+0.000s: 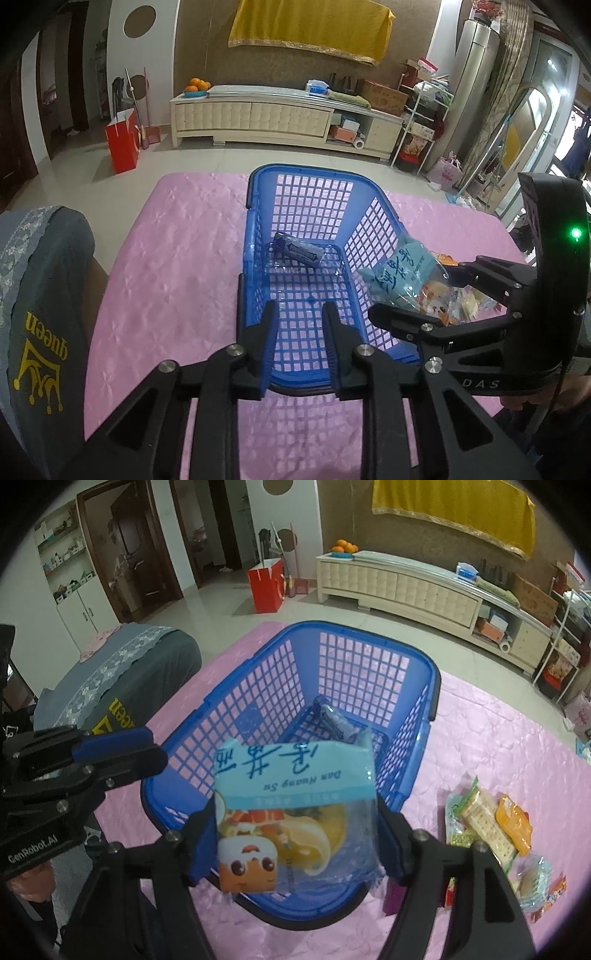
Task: Organize snacks
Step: 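Open the left gripper dropping the gum while the right releases the cake pack into the basket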
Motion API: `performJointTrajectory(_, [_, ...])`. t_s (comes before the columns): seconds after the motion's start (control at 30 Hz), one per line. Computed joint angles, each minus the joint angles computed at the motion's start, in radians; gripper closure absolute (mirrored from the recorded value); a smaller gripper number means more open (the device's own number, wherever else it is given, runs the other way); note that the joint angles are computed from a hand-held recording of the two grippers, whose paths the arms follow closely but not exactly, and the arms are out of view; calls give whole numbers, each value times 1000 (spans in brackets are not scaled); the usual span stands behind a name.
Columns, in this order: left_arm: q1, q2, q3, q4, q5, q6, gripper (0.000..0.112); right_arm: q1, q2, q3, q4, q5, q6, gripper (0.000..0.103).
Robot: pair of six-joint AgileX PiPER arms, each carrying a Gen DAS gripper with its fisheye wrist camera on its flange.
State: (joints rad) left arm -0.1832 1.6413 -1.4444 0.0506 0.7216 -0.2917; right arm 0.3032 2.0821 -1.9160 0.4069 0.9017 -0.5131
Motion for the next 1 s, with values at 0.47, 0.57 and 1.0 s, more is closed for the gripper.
performJointTrajectory(0.47, [-99,-115,38,171,52,-171,76,-59,-199,203,109,-106,-80,8])
performJointTrajectory(0.57, [-142,-138,36,214,66,-224,75,-81,-276,279,127,-136,-111,8])
performJointTrajectory(1.0, [-385,-184,-8,424,149,-433,61,-232,-519,507,239,-169,-240,7])
